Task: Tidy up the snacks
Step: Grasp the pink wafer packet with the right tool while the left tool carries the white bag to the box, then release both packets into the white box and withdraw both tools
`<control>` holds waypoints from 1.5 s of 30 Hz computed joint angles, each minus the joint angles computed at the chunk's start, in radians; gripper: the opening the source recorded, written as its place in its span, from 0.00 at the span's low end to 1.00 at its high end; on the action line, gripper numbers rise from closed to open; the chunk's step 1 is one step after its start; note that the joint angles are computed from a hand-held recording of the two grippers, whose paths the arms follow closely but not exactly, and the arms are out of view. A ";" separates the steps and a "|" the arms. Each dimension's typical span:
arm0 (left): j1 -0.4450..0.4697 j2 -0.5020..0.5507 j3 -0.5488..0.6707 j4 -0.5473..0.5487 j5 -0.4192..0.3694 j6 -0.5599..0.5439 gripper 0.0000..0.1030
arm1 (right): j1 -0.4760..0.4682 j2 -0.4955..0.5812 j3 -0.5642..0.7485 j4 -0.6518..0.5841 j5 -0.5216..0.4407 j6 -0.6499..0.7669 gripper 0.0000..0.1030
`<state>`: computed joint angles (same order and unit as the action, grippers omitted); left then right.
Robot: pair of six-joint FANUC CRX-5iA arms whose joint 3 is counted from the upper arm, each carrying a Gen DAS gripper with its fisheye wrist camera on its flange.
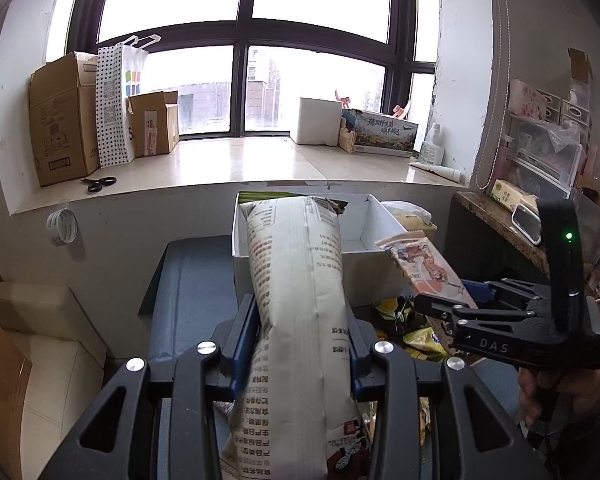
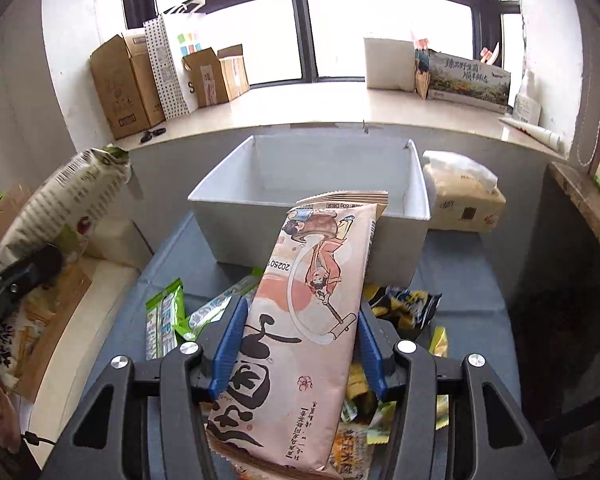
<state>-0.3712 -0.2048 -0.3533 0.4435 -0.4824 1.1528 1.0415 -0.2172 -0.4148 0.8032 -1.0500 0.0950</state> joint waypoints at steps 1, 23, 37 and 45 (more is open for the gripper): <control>-0.001 0.026 0.027 -0.007 -0.001 0.014 0.40 | -0.016 0.002 0.004 0.017 0.008 0.010 0.55; -0.040 0.752 0.874 -0.252 -0.275 0.256 0.62 | -0.492 0.386 0.421 -0.315 0.166 0.577 0.57; 0.005 0.561 0.569 -0.082 -0.067 0.099 1.00 | -0.419 0.268 0.252 -0.074 0.185 0.421 1.00; 0.012 0.335 0.271 0.055 0.030 -0.034 1.00 | -0.319 0.042 0.008 0.176 0.264 0.185 1.00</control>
<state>-0.3592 0.1306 -0.0827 0.4988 -0.4523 1.1190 0.7230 -0.1751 -0.4069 0.9794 -0.7856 0.2797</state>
